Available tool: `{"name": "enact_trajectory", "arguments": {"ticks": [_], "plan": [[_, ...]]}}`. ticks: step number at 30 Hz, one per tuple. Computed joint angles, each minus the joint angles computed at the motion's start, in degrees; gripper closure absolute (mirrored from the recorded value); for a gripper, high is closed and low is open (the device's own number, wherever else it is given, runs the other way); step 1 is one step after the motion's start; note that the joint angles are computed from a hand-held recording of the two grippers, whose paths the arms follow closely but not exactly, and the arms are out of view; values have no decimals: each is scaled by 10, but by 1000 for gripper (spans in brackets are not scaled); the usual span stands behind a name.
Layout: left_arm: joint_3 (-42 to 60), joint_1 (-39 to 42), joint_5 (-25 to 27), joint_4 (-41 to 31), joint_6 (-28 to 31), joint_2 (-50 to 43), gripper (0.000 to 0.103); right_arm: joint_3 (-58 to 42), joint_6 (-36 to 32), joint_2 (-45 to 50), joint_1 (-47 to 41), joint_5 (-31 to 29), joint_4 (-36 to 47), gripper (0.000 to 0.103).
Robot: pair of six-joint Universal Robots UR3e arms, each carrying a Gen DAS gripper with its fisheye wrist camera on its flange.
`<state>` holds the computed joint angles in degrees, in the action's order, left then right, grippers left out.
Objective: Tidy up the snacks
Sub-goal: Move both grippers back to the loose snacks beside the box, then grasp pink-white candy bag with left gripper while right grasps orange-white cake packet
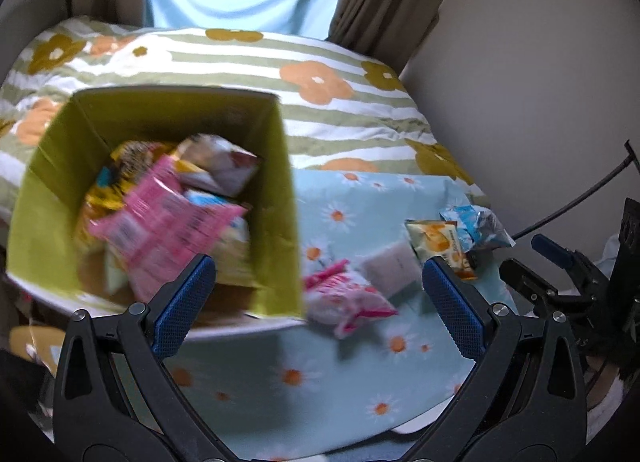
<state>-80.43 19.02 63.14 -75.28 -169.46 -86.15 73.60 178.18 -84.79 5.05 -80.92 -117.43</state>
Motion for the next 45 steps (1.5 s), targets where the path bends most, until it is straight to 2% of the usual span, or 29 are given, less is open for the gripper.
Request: {"name": "enact_trajectory", "arguments": {"ticks": [7, 11, 16, 24, 32, 35, 39, 45], "plan": [[-42, -150, 117, 100, -167, -21, 1, 86, -94, -40, -114, 72, 10, 0], [-74, -216, 184, 146, -264, -34, 1, 105, -116, -36, -144, 91, 12, 0], [-98, -268, 243, 178, -323, -68, 1, 116, -114, -11, -154, 100, 3, 0], [-101, -295, 282, 238, -329, -152, 1, 111, -82, 46, -132, 88, -18, 0], [-69, -294, 300, 253, -340, -218, 1, 84, -52, 106, -112, 68, -29, 0], [-51, -292, 309, 244, -338, -234, 6, 70, -41, 126, -109, 68, -27, 0], [-35, -280, 299, 230, -336, -256, 21, 54, -31, 147, -101, 64, -29, 0], [-51, -267, 280, 235, -326, -256, 23, 34, -14, 169, -93, 50, -27, 0]]}}
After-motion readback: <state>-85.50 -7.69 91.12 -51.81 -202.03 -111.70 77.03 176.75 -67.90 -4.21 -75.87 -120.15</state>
